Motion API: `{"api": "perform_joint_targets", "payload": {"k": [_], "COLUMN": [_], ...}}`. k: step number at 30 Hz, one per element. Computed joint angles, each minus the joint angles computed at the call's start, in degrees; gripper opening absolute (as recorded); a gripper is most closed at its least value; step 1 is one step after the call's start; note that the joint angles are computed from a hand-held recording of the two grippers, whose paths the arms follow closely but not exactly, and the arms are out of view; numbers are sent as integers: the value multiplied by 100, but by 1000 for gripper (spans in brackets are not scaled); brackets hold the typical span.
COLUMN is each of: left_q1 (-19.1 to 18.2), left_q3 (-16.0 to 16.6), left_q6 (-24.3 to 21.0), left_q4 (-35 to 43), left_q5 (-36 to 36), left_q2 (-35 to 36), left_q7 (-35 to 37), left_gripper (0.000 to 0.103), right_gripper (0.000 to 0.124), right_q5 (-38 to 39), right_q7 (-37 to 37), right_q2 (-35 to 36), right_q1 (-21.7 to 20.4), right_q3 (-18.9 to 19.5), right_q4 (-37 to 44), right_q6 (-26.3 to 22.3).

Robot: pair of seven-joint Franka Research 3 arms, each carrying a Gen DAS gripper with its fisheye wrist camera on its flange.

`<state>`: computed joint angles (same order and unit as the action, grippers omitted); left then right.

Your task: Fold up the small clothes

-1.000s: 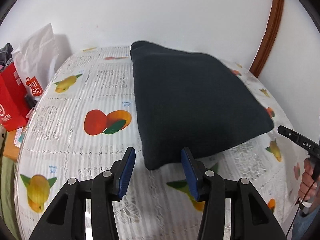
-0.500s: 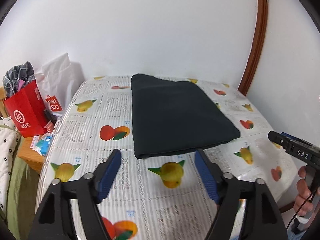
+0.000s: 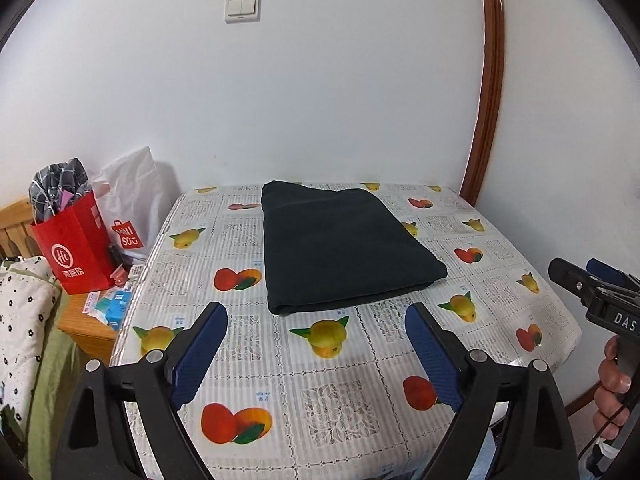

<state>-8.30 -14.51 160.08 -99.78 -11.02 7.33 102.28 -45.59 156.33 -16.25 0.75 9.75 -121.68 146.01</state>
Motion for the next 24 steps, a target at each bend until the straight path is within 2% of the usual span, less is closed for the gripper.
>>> {"api": "perform_joint_targets", "payload": {"k": [18, 24], "left_q1": [-71, -85], "left_q3": [73, 72], "left_q6": [112, 107], "left_q4": [-249, -264], "left_q5": [332, 380], "left_q2": [-148, -156], "left_q7": [-306, -330], "left_gripper": [91, 91], "right_gripper": [103, 103], "right_q5": [-181, -200], "right_q7": [146, 180], "right_q2": [-250, -305], "right_q1": [-11, 35], "right_q3": [242, 206], "right_q4": [-143, -192], "right_q6": [-358, -351]}}
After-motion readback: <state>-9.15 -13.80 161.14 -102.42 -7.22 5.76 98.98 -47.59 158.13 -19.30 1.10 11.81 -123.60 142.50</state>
